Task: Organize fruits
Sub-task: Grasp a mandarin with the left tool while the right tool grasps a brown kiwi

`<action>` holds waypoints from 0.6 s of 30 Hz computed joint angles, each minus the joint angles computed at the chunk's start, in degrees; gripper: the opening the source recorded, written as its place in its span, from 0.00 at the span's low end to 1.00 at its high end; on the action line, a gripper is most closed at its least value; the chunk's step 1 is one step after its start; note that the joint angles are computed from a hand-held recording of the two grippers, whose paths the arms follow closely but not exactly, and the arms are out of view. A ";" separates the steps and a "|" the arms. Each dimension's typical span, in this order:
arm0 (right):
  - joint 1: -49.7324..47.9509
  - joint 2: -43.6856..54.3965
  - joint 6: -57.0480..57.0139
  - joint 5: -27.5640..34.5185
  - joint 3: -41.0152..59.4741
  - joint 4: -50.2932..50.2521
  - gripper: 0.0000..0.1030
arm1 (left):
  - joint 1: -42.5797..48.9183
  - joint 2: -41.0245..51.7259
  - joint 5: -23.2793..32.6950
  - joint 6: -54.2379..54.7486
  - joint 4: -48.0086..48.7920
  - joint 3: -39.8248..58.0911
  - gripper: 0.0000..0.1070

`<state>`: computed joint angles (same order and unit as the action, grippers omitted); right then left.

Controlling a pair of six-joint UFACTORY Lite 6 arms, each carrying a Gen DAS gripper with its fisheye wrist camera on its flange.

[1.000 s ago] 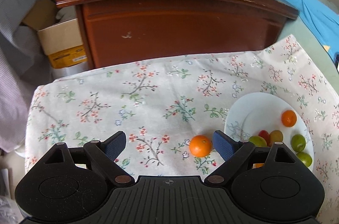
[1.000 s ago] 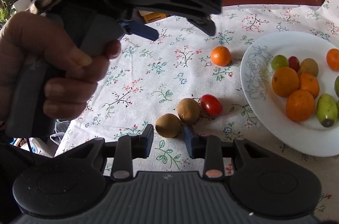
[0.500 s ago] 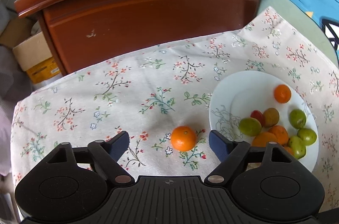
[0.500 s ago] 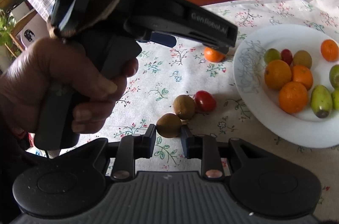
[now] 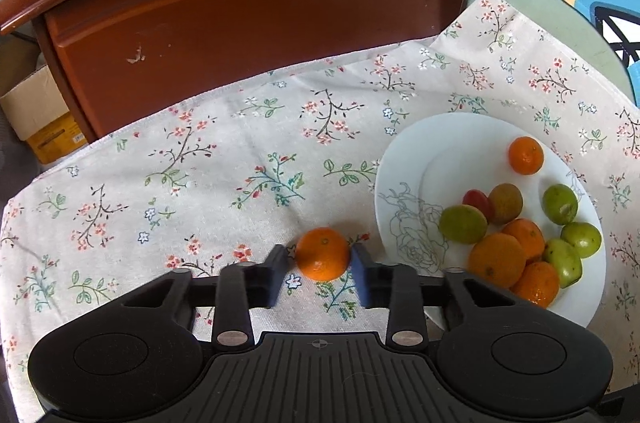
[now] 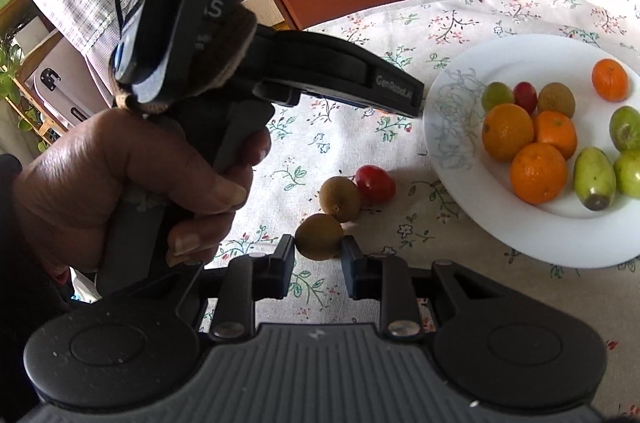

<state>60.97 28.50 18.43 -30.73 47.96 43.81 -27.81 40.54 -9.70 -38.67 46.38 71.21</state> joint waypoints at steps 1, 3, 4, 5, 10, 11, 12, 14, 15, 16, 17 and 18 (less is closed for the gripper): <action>0.00 -0.07 0.09 -0.05 -0.10 -0.06 0.25 | 0.11 -0.18 -0.18 -1.84 1.66 -0.11 0.25; -0.10 -0.13 0.44 -0.08 -0.22 -0.41 0.25 | 0.05 -0.91 -0.19 -1.90 1.09 -0.71 0.25; -0.08 -0.20 0.50 -0.10 -0.31 -0.45 0.25 | -0.07 -1.37 -0.21 0.16 -1.22 -1.26 0.25; -0.08 -0.20 0.50 -0.10 -0.31 -0.45 0.25 | -0.11 -1.85 -0.26 2.51 -3.74 -1.82 0.25; -0.09 -0.70 1.39 -0.35 -0.78 -1.32 0.24 | 0.64 -4.78 -0.84 1.87 -4.24 -4.30 0.25; -0.05 -0.80 1.36 -0.40 -0.83 -1.36 0.24 | 0.83 -5.33 -0.95 1.92 -4.38 -4.68 0.25; 0.02 -0.92 1.23 -0.45 -0.90 -1.29 0.24 | 0.95 -5.91 -1.03 2.68 -5.35 -5.14 0.25; 0.20 -1.27 1.14 -0.61 -1.13 -1.19 0.24 | 1.41 -7.03 -1.32 2.33 -5.44 -5.98 0.25; 0.30 -1.57 1.26 -0.71 -1.39 -1.32 0.24 | 1.66 -7.54 -1.46 2.09 -5.38 -6.33 0.25; 0.46 -1.96 1.22 -0.83 -1.70 -1.28 0.24 | 1.86 -8.12 -1.62 2.49 -5.96 -6.78 0.25; 0.58 -2.25 1.09 -0.94 -1.88 -1.23 0.24 | 2.11 -8.56 -1.85 2.66 -6.29 -7.12 0.25; 0.54 -2.37 1.10 -1.09 -1.97 -1.45 0.24 | 2.35 -8.99 -2.01 2.63 -6.51 -7.32 0.25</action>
